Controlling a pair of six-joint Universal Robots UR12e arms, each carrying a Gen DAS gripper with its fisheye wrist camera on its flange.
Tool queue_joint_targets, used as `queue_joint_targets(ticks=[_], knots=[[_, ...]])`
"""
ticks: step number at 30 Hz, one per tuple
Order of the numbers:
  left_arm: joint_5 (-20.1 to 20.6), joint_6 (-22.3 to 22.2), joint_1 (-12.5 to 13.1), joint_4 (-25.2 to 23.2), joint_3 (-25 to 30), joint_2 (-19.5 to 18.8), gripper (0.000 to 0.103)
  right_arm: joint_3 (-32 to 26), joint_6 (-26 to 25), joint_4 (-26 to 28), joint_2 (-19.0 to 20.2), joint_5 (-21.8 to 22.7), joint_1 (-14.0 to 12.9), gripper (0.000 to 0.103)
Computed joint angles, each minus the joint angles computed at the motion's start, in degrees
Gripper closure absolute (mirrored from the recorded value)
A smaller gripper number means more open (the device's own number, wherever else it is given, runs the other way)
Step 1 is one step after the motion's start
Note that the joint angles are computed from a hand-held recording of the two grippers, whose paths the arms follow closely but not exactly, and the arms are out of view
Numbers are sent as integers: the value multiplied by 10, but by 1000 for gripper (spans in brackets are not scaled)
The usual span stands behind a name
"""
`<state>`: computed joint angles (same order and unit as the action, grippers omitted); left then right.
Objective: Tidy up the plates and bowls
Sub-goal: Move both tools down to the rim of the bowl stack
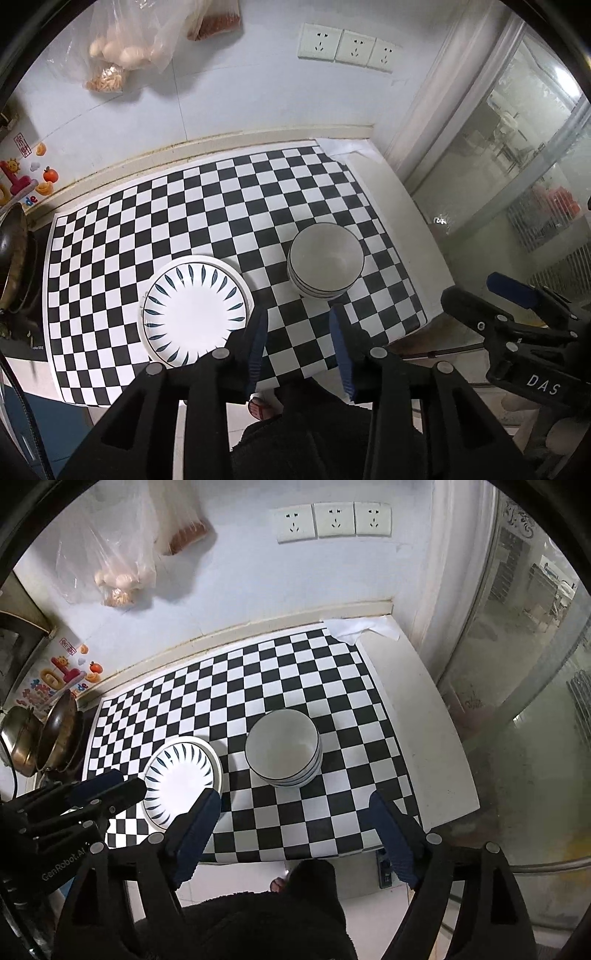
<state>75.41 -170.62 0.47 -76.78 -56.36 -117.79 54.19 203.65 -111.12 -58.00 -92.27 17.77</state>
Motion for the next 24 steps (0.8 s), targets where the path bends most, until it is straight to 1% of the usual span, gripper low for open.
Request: queue_joint_targets(ticks=[3,8,9,14,16,18,20,22,23,24], knots=[[0,0,0,2,4,-1,71,-5,-2,-1,3,-2,0,18],[1,-1,0,-8,18,-13,71,-23,-1,11,15,7,-3,17],[1,-1,-1,-12,24,-17,71,-18,0,9,11,4,-1,17],[5,-11,-4,-47,60,-46,71,-44,-1,34,33,24,-10,17],[4,-19,-4,-63,79,-62,71,-51,-2,34,43,31,-14,17],[-5,-29,-4,-87,104,-84,71,-53,-3,28,52,40,-20,16],[-18,-37,-2,-114,131,-108,71,-45,1,7,61,73,-31,15],[-31,-47,-1,-158,173,-141,71,-40,9,-7,71,101,-41,15],[-46,-50,1,-186,197,-161,71,-36,17,-15,78,123,-48,15],[-58,-55,2,-219,226,-184,71,-38,24,-13,87,137,-53,15]])
